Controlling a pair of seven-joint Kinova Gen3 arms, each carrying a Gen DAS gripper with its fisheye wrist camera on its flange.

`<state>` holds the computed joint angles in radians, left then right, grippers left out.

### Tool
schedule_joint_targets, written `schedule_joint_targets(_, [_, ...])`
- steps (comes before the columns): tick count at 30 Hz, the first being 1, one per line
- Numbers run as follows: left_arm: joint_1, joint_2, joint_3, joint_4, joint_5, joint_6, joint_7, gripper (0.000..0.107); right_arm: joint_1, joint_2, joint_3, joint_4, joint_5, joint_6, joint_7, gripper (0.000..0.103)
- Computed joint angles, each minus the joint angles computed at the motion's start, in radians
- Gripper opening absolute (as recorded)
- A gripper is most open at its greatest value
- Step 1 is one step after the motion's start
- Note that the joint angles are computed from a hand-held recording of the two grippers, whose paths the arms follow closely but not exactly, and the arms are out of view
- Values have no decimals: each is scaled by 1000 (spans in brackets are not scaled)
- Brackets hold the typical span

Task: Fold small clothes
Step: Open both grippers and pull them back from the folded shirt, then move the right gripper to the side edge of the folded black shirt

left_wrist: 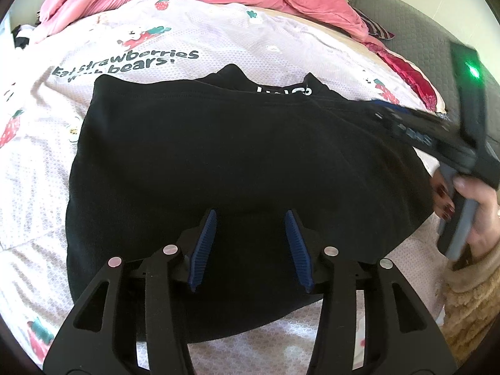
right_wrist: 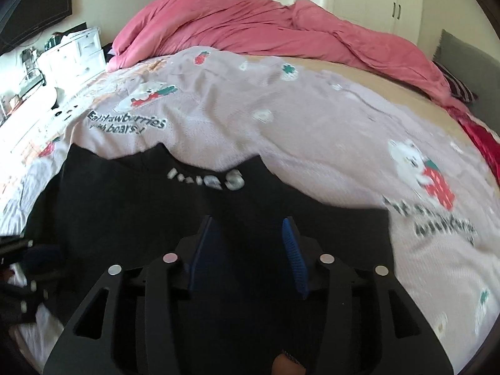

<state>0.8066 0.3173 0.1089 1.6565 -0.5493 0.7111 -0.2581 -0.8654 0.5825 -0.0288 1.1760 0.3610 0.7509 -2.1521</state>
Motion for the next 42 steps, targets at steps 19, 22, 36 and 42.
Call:
schedule_joint_targets(19, [24, -22, 24, 9, -28, 66, 49, 44, 103, -263, -58, 500, -19, -179, -186, 59])
schedule_joint_targets(22, [38, -19, 32, -4, -41, 102, 50, 49, 99, -280, -66, 516, 2, -176, -200, 59])
schedule_joint_targets(36, [42, -51, 58, 5, -52, 171, 76, 68, 96, -343, -119, 546, 26, -163, -249, 67])
schedule_joint_targets(42, [45, -76, 70, 18, -88, 198, 118, 83, 70, -353, -136, 524, 45, -171, -255, 83])
